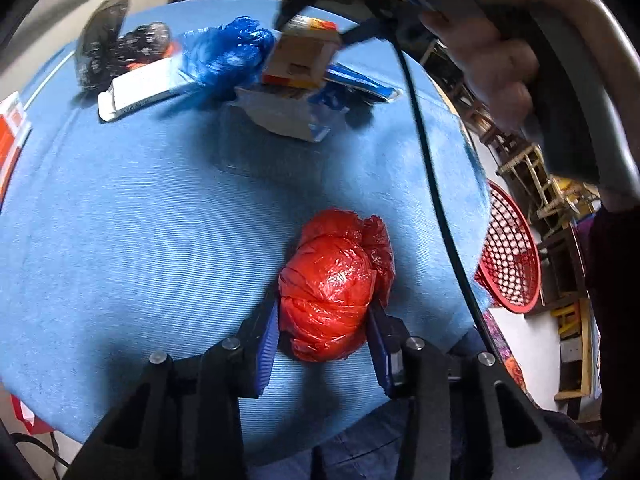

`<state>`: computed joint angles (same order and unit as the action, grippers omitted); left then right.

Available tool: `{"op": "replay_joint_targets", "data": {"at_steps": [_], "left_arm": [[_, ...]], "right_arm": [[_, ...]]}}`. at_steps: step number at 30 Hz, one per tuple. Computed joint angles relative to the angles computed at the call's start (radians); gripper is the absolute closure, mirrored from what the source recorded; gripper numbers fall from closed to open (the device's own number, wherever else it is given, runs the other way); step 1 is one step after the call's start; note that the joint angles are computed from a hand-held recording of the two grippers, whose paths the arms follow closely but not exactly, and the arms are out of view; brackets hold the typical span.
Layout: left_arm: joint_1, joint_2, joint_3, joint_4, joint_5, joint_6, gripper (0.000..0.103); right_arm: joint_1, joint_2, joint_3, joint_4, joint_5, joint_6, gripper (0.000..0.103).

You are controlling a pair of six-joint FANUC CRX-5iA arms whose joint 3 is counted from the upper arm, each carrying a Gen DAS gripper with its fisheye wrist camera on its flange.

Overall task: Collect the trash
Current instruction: 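Lift the red bag with the left gripper while the right gripper grasps the white-and-red box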

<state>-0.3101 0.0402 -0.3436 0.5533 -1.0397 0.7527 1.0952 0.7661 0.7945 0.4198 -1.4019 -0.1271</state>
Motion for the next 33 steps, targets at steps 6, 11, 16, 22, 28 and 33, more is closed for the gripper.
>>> {"op": "replay_joint_targets", "data": {"at_steps": [6,11,16,22,28,33], "left_arm": [[0.047,-0.038,-0.014,-0.007,0.036,0.038,0.062],[0.076,-0.072,-0.012,-0.007,0.072,0.061,0.062],[0.085,-0.117,-0.042,-0.009,0.113,0.069,0.062],[0.104,-0.126,-0.042,-0.002,0.133,0.049,0.062],[0.131,-0.145,-0.048,0.017,0.126,0.024,0.062],[0.144,-0.156,-0.04,0.016,0.122,0.023,0.062]], "right_arm": [[0.05,-0.144,-0.268,0.124,0.152,-0.126,0.078],[0.079,-0.241,-0.416,0.167,0.228,-0.207,0.074],[0.065,-0.296,-0.525,0.244,0.352,-0.431,0.011],[0.037,-0.179,-0.298,0.131,0.213,-0.297,0.013],[0.004,0.046,0.081,0.001,-0.066,-0.126,0.043],[0.027,0.042,0.055,0.053,-0.043,-0.107,0.046]]}}
